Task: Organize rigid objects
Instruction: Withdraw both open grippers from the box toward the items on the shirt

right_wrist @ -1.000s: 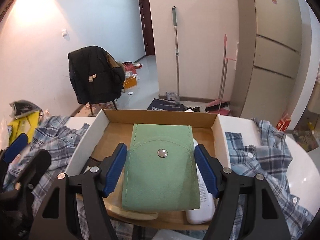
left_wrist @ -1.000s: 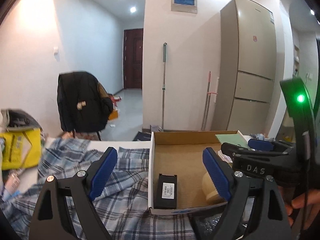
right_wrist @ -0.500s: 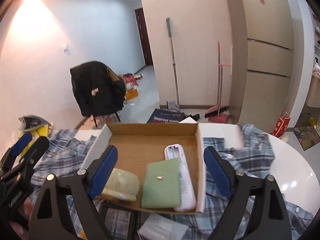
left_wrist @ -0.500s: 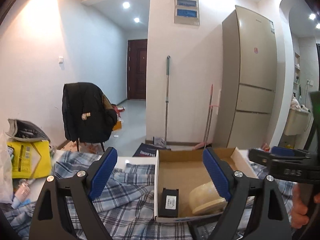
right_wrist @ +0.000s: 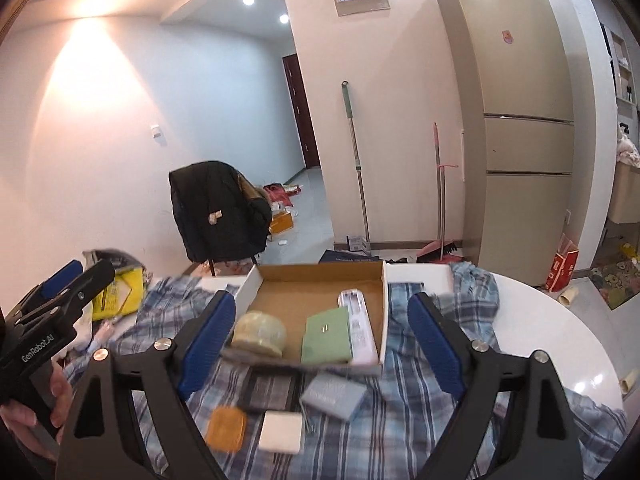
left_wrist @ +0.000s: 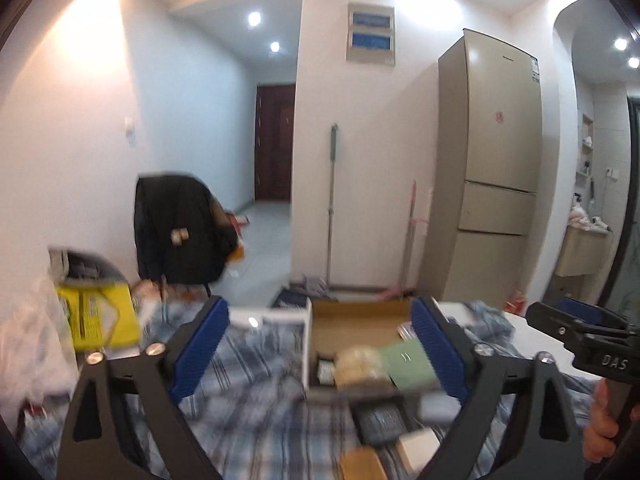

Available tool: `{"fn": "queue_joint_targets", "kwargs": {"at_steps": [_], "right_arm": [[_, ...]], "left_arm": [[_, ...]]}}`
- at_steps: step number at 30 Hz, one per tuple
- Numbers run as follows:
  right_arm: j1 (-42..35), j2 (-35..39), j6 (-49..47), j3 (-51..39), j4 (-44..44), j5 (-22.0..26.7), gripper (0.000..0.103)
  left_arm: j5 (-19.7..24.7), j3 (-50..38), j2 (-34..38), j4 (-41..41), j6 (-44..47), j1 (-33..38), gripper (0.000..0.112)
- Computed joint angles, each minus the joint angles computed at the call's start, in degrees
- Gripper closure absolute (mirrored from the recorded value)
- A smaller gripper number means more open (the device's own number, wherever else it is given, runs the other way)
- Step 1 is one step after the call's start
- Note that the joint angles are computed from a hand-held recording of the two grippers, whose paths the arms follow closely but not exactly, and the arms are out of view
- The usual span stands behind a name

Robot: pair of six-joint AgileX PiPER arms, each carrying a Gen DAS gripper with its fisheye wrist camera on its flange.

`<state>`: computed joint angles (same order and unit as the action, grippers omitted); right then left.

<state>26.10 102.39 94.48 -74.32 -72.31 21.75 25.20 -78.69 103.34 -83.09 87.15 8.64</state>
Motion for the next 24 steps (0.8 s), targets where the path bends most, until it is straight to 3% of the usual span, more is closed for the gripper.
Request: {"fn": "queue_joint_targets", "kwargs": {"at_steps": [2, 5, 8, 12, 15, 19, 24], "right_arm": [[1.5, -2.2, 3.0, 3.3, -3.0, 1.0, 0.016], [4.0, -3.6, 4.3, 6.1, -3.5, 4.1, 0.016], [5.5, -4.6, 6.3, 9.0, -3.1, 5.1, 0.016], [7.4, -4.4, 4.7, 10.8, 1.6, 7.2, 0.016], [8.4, -2.5, -0.8, 9.6, 6.3, 9.0, 0.016], [7.7, -2.0, 2.7, 11.7, 4.2, 5.4, 0.016], [7.5, -0.3, 7.3, 12.5, 0.9, 4.6, 0.016]], "left_arm": [[1.6, 4.1, -2.3, -2.0, 2.9, 1.1, 0.009], [-3.9, 11.4, -5.7, -7.2, 13.3, -0.4, 0.009], [-2.4, 15.5, -6.2, -7.4, 17.3, 0.2, 0.009], [4.4, 16.2, -5.2, 4.8, 8.1, 2.8, 0.009], [3.6, 16.9, -4.9, 8.5, 5.0, 2.5, 0.009], [6.0, 15.8, -2.2, 17.3, -2.5, 2.9, 0.020], [9.4, 13.8, 3.1, 25.3, -9.0, 3.1, 0.023]]}}
